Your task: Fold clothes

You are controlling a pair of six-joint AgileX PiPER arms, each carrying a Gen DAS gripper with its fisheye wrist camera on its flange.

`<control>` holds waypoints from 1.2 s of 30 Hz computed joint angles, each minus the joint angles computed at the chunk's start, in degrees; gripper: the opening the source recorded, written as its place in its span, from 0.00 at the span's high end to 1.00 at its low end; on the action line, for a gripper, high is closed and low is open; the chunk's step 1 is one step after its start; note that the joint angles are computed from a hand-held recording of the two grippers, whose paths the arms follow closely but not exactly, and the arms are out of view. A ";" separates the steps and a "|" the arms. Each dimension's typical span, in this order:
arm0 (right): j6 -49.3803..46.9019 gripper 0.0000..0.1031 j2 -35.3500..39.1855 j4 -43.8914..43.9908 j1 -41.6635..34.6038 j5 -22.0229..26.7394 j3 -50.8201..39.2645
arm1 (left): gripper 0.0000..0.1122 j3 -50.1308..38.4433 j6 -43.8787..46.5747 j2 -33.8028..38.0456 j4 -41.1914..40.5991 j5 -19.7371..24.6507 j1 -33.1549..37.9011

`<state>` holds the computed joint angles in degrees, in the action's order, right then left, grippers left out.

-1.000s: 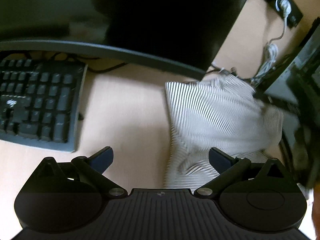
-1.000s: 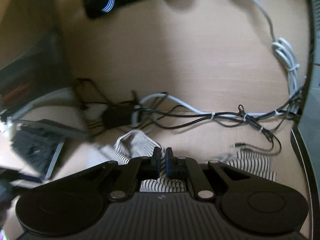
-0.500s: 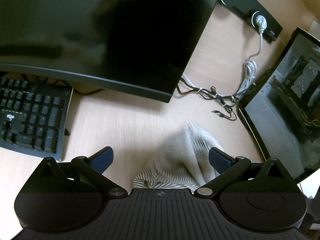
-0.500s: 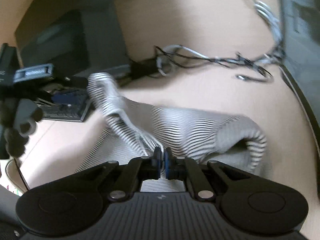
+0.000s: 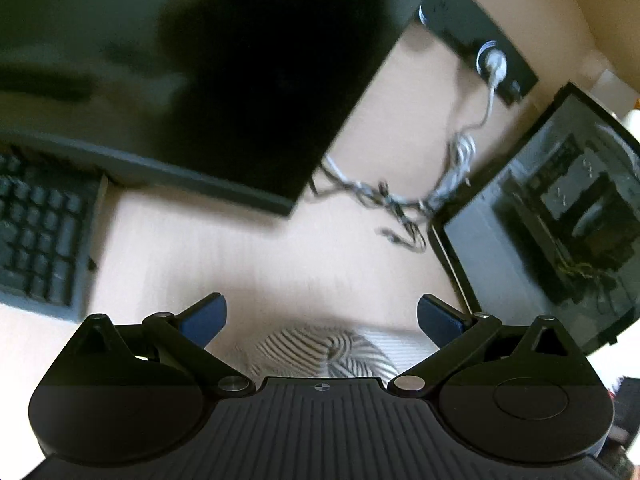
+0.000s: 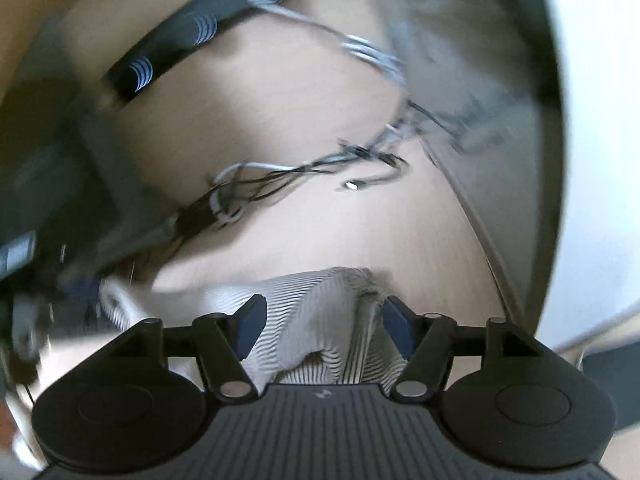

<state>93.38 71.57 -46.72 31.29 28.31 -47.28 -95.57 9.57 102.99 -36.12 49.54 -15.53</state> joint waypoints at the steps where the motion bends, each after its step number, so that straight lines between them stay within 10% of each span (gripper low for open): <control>1: 1.29 0.37 0.84 1.25 -1.44 -2.16 0.49 | 0.08 -1.06 -0.22 1.36 -0.31 1.49 -0.10; 6: -0.78 0.36 7.23 10.35 -5.65 -10.43 0.53 | 0.10 -3.25 -3.92 7.01 0.19 5.45 -1.02; 12: -10.18 0.78 8.64 14.77 -5.89 -14.03 -1.07 | 0.66 1.49 0.60 5.94 -6.56 5.26 -0.76; 23: -35.41 0.79 -8.61 31.19 -2.88 -5.50 3.16 | 0.67 22.77 7.48 -13.37 -12.54 -2.88 -3.85; 36: -48.99 0.76 -12.07 45.83 -1.65 -4.75 12.44 | 0.65 42.47 -1.96 -23.81 -6.96 -8.90 -6.81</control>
